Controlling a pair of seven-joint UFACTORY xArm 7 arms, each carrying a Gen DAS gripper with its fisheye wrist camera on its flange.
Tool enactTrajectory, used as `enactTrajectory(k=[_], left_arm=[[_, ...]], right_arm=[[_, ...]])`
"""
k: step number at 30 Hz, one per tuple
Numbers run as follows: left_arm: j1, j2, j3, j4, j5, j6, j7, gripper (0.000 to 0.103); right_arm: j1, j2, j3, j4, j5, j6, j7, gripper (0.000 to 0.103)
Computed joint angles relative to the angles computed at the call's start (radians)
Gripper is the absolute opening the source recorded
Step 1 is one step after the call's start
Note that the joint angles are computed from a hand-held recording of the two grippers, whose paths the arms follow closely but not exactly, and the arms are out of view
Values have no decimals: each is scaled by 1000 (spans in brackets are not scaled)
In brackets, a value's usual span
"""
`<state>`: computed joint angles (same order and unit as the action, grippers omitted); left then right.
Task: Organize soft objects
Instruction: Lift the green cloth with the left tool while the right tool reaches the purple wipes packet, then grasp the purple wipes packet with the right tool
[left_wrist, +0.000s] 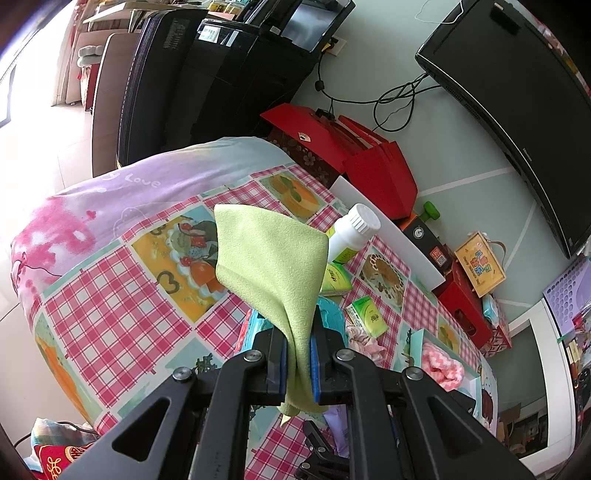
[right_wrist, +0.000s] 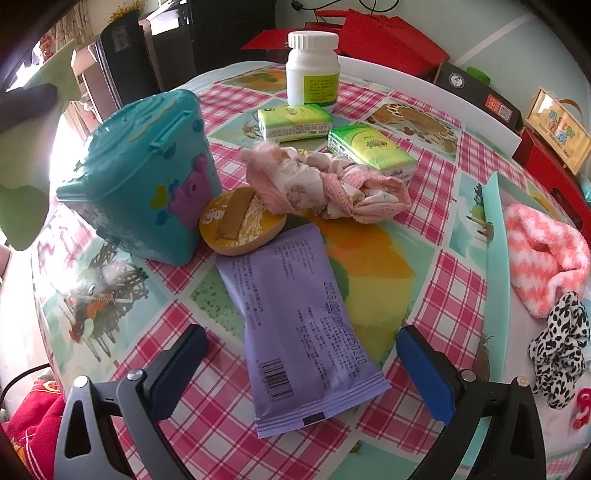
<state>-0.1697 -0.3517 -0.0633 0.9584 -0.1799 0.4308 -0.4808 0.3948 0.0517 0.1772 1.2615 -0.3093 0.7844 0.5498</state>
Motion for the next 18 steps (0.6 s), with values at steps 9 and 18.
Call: enactTrajectory(k=[9,18], left_arm=[[-2,0,2,-1,-1,-1,2,9],[-1,-4,4,-3,-3,5,4,9]], right_arm=[[0,-2,-1,9,-4,-20,-20,64],[-12,-31,0,-21,54,-63,-50,55]])
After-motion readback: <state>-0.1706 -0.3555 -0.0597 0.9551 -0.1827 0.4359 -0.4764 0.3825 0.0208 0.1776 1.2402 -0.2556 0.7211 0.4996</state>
